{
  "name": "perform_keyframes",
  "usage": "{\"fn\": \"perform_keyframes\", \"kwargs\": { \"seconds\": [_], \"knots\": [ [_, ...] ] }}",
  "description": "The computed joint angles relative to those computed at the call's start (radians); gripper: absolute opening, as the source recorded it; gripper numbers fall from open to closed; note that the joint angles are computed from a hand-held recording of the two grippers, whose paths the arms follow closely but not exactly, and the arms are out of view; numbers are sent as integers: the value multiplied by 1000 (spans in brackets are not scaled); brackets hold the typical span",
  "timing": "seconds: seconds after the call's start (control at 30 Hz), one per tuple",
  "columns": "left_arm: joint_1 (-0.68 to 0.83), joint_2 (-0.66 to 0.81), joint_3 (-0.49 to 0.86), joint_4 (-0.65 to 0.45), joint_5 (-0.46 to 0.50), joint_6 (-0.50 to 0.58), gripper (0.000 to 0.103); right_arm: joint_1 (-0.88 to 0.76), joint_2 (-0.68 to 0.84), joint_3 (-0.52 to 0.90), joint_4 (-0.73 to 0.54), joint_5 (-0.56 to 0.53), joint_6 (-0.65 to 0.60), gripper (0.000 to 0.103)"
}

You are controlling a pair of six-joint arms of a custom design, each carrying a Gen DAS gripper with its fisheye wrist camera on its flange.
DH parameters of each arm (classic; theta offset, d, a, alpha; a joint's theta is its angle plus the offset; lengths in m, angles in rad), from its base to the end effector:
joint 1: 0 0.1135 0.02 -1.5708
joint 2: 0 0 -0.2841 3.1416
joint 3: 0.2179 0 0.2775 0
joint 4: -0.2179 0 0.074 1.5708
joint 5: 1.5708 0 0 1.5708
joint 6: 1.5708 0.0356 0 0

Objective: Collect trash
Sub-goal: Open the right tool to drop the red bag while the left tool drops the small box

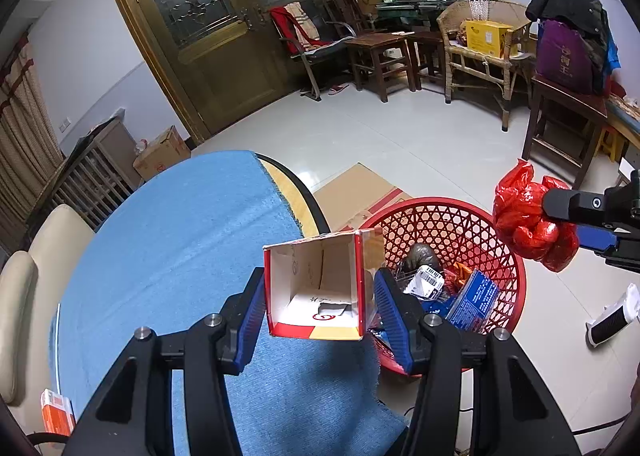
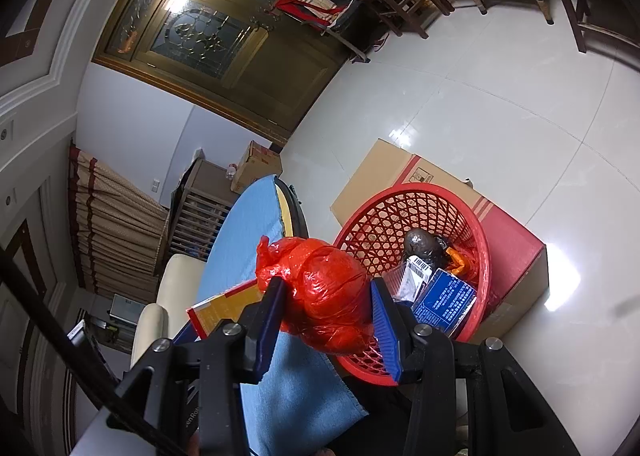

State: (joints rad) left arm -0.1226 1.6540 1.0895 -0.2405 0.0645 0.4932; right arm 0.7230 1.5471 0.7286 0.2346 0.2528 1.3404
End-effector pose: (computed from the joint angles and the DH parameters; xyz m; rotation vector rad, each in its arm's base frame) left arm 0.3774 -0.0488 0.2234 0.7494 2.2547 0.1010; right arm 0.2554 0.2135 0.1809 0.8404 2.1229 0.9027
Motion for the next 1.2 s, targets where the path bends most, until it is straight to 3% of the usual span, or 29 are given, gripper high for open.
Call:
{"fn": "perform_keyframes", "kwargs": {
  "seconds": [1.2],
  "knots": [
    [-28, 41, 42, -26, 5, -17, 56, -38, 44, 48, -46, 8, 1, 50]
  ]
}}
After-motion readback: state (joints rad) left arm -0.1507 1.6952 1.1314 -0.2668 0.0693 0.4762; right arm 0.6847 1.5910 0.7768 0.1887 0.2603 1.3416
